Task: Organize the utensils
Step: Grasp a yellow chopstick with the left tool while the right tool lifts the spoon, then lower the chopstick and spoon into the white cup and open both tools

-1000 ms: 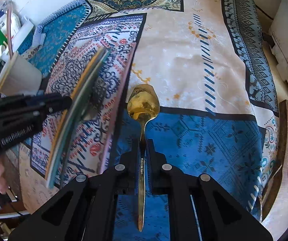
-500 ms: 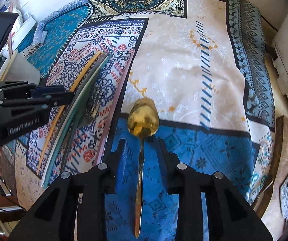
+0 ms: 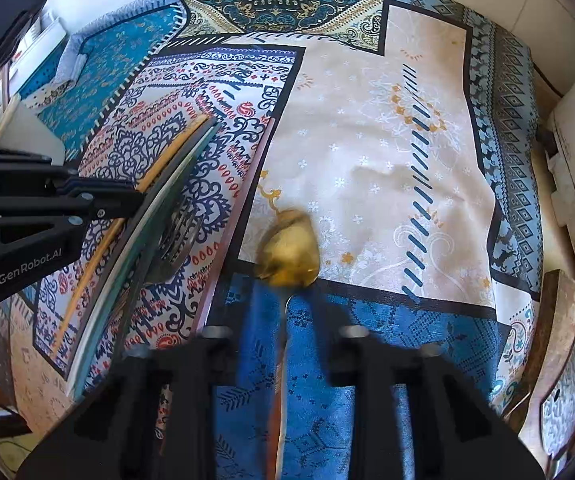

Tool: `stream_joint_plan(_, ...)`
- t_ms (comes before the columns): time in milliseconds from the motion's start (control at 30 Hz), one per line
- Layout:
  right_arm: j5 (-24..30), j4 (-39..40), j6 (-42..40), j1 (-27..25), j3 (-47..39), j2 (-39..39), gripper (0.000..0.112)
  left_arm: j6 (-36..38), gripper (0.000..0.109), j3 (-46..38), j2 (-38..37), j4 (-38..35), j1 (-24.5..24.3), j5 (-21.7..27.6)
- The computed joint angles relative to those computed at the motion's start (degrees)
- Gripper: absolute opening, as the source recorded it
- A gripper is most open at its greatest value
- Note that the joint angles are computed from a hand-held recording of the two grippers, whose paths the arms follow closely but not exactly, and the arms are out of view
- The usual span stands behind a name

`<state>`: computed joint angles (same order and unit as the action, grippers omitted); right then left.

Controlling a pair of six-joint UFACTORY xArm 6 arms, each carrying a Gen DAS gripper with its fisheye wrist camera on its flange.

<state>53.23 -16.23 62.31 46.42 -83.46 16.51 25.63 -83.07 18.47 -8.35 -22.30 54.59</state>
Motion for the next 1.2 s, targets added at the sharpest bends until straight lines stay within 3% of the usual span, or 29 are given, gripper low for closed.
stream_joint_plan(200,-2.8,-1.4,3.7,0.0,4.6,-4.0,0.003,1.5,0.004,1.9,-1.9,-1.9,1.5,-0.2)
stream_joint_plan(533,-2.3,-8.1,11.2,2.2,7.2,-9.2,0.003,6.5,0.004,8.4,-10.6,-8.2,4.3,-2.9)
stream_joint_plan(867,2.9,-16.0,14.1,5.4,-0.3,-8.4,0.003,9.7,0.004,14.2,-20.4,-15.2,7.0,-6.8)
stream_joint_plan(1200,5.0,-20.1,11.0,7.1,-12.6,-2.5,0.003,12.3,0.004,12.8,-24.1,-22.3,12.0,-10.5)
